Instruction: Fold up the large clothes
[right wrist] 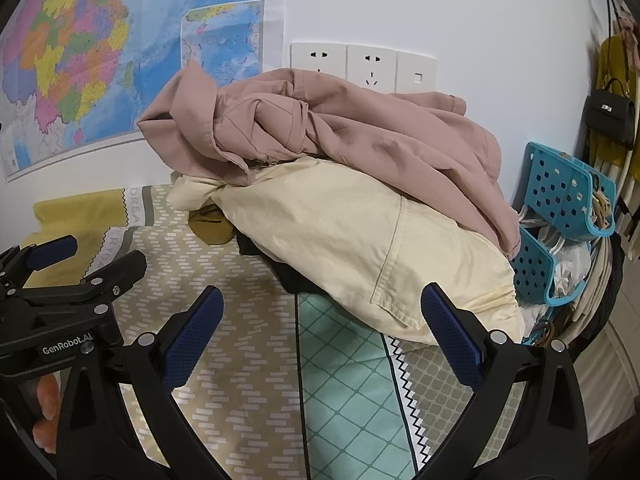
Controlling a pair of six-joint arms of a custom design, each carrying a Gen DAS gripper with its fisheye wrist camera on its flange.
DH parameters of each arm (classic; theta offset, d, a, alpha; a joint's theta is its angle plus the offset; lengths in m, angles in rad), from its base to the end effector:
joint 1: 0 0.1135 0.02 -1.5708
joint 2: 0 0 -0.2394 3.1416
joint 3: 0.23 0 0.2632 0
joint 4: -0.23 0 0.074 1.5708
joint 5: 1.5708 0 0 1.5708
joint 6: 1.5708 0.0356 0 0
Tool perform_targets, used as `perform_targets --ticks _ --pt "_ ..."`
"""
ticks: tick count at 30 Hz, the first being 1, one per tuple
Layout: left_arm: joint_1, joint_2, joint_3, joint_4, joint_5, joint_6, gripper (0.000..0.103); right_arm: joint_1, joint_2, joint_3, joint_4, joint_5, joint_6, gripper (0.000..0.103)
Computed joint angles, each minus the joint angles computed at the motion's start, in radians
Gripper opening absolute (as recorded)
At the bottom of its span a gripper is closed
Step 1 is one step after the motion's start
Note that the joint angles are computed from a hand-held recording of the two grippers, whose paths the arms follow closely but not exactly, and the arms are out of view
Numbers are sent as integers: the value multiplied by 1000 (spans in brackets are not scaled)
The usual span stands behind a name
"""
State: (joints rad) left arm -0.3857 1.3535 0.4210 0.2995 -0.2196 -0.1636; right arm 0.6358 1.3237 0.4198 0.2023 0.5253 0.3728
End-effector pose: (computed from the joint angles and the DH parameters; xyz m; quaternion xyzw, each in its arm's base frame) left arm 0.2410 -0.0895 0.1129 0.0491 0.8867 -0.0277 0.4589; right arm 0.2095 0.1324 0.1137 -0.0065 0.8827 -0.0097 0.4698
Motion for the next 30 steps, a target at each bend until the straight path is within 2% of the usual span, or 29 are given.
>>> perform_targets --ticks 3,8,11,16,18,23,25,28,30 --pt "11 13 10 14 8 10 96 -19 8 8 11 -25 -22 98" --pt "73 64 73 -2 95 35 96 -60 39 32 53 -97 -79 98" --pt "112 111 113 3 120 42 96 -110 69 69 85 -175 -124 98" --pt "186 197 203 -23 151 49 96 -183 224 259 112 -254 -304 97" --pt "213 231 238 -36 158 53 96 -200 326 378 115 -217 -403 97" --pt "246 292 274 12 141 91 97 -256 534 664 22 -299 -577 91" --pt "262 324 291 28 147 100 97 -274 613 778 -41 -376 -644 92" --pt "278 376 333 19 154 104 97 -264 696 867 -36 -365 -762 96" --pt "289 402 355 19 155 112 97 -261 735 913 -31 -355 -819 92"
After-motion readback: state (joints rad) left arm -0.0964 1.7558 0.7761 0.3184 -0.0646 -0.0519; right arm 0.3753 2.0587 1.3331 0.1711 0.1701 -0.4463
